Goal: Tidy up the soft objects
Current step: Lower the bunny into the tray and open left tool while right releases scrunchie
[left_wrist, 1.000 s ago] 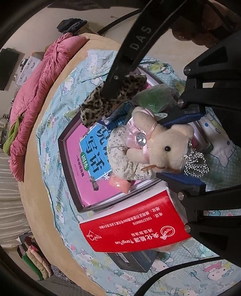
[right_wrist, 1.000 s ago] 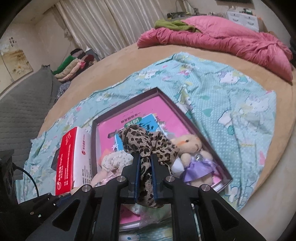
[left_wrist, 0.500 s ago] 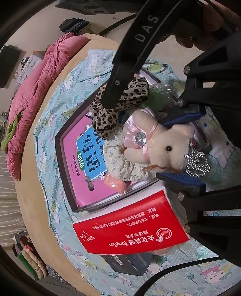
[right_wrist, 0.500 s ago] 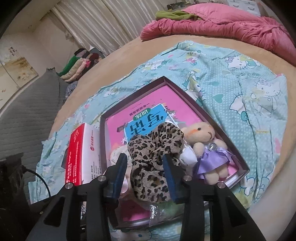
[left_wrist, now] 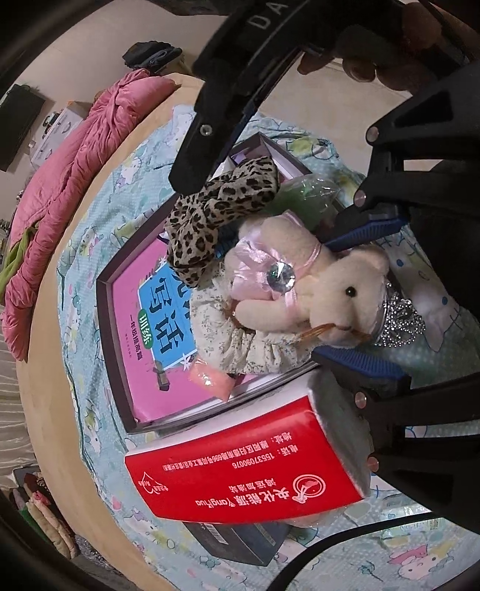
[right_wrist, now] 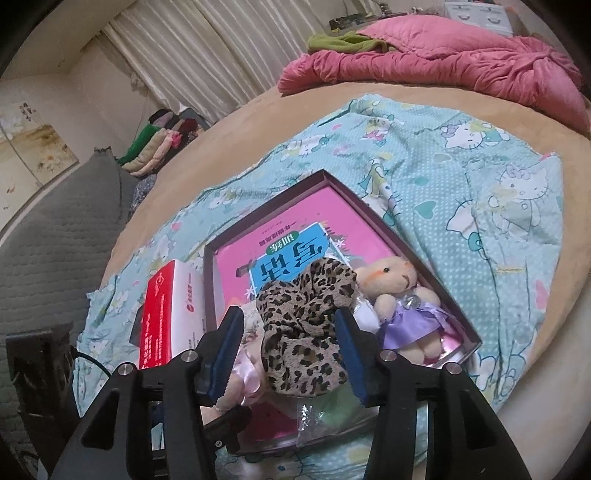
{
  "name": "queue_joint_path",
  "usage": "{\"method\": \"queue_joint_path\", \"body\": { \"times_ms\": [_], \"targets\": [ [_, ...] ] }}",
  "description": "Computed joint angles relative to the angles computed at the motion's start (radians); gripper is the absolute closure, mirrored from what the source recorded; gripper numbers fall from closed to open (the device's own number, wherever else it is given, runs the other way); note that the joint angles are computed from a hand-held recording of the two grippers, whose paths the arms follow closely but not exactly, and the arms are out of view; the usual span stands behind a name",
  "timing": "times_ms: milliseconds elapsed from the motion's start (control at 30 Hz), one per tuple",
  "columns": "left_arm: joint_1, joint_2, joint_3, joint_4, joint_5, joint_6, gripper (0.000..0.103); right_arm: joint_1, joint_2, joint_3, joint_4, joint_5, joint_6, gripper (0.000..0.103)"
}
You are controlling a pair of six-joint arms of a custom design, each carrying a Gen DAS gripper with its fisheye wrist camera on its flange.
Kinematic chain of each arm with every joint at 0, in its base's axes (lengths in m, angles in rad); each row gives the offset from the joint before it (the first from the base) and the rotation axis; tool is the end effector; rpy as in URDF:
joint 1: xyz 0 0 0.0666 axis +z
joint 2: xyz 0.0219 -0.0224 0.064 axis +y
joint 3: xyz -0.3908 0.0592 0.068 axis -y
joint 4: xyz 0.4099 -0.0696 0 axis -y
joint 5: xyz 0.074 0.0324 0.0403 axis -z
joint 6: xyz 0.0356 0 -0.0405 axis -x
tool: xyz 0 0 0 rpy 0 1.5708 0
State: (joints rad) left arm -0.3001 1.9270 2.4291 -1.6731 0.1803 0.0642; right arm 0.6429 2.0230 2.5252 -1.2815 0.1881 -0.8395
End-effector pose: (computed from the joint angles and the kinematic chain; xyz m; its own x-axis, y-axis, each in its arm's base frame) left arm 0.5936 -0.1908 0.5699 -0.9011 0.2128 -0.3778 0.3003 0.9348 -0.1898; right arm 0.5569 0.4083 0.5730 -0.7348 0.3632 -0.5729 0.0964 0.8919 0.4417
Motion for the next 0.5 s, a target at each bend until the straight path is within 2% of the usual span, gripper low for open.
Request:
{"method": "queue_joint_path", "body": {
  "times_ms": [133,500],
  "targets": [
    [0.0,0.002,0.004,-0.012,0.01,0.0,0.043,0.001,-0.007,-0.009,-0.002,0.002,-0.007,0.05],
    [0.003,-0.015,-0.01,-0.011,0.018,0.004,0.038,0.005,-0.011,-0.004,-0.018,0.021,-0.015,0.041]
  ]
}}
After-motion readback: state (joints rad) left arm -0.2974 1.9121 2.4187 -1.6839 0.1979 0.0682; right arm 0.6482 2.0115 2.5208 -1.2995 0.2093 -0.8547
